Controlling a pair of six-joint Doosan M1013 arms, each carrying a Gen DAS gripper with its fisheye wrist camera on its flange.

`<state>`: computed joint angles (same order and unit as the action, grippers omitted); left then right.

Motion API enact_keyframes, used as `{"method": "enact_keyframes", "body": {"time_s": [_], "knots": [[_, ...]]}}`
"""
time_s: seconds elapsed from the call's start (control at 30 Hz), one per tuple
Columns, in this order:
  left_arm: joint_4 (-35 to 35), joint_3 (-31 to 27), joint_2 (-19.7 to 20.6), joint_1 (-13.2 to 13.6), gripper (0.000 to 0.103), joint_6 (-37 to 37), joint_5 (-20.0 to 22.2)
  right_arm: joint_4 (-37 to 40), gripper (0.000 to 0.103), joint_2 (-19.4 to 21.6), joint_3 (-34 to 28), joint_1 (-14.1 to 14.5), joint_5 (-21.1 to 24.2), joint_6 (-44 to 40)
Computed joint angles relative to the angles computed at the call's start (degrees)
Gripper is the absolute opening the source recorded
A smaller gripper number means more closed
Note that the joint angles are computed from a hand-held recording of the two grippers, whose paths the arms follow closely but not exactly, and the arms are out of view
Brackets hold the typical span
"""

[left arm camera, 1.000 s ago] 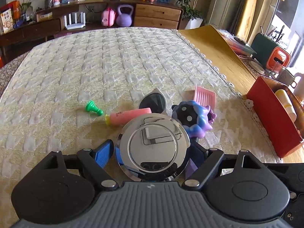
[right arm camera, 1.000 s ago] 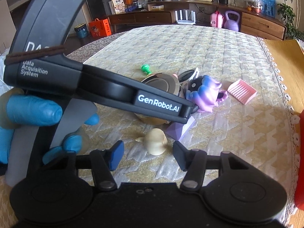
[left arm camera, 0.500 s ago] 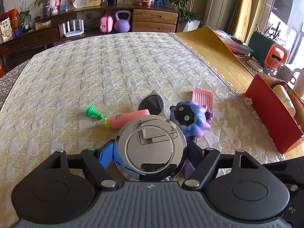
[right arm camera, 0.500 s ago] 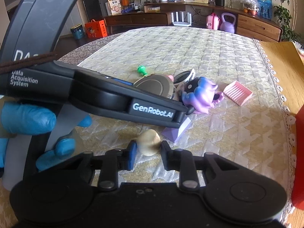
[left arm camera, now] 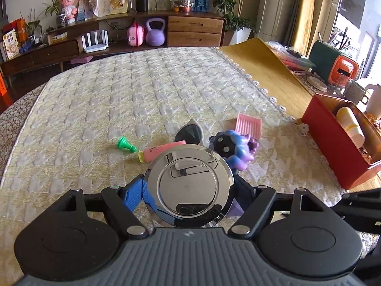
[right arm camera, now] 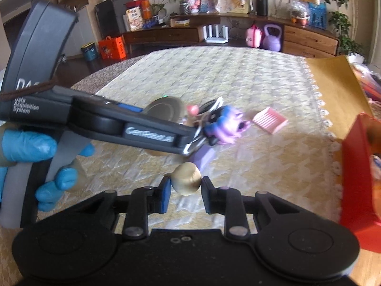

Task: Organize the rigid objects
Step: 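Grasp the round chrome disc with the left gripper while the right gripper grasps the cream duck figure, then carry the chrome disc and cream figure over the red box with both grippers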

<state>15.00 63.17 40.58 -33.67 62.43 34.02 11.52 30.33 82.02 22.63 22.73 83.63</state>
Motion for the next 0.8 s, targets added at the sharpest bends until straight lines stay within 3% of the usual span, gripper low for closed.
{"method": "enact_keyframes", "body": {"time_s": [0.47, 0.8], "knots": [[-3.7, 0.0, -2.6, -1.6, 0.078, 5.3, -0.9, -11.7, 0.026, -5.2, 5.3, -1.9, -7.0, 12.9], [-6.9, -3.7, -1.6, -3.2, 0.078, 10.5, -0.1, -26.0, 0.026, -8.1, 8.8, -3.9, -10.0, 27.6]]}}
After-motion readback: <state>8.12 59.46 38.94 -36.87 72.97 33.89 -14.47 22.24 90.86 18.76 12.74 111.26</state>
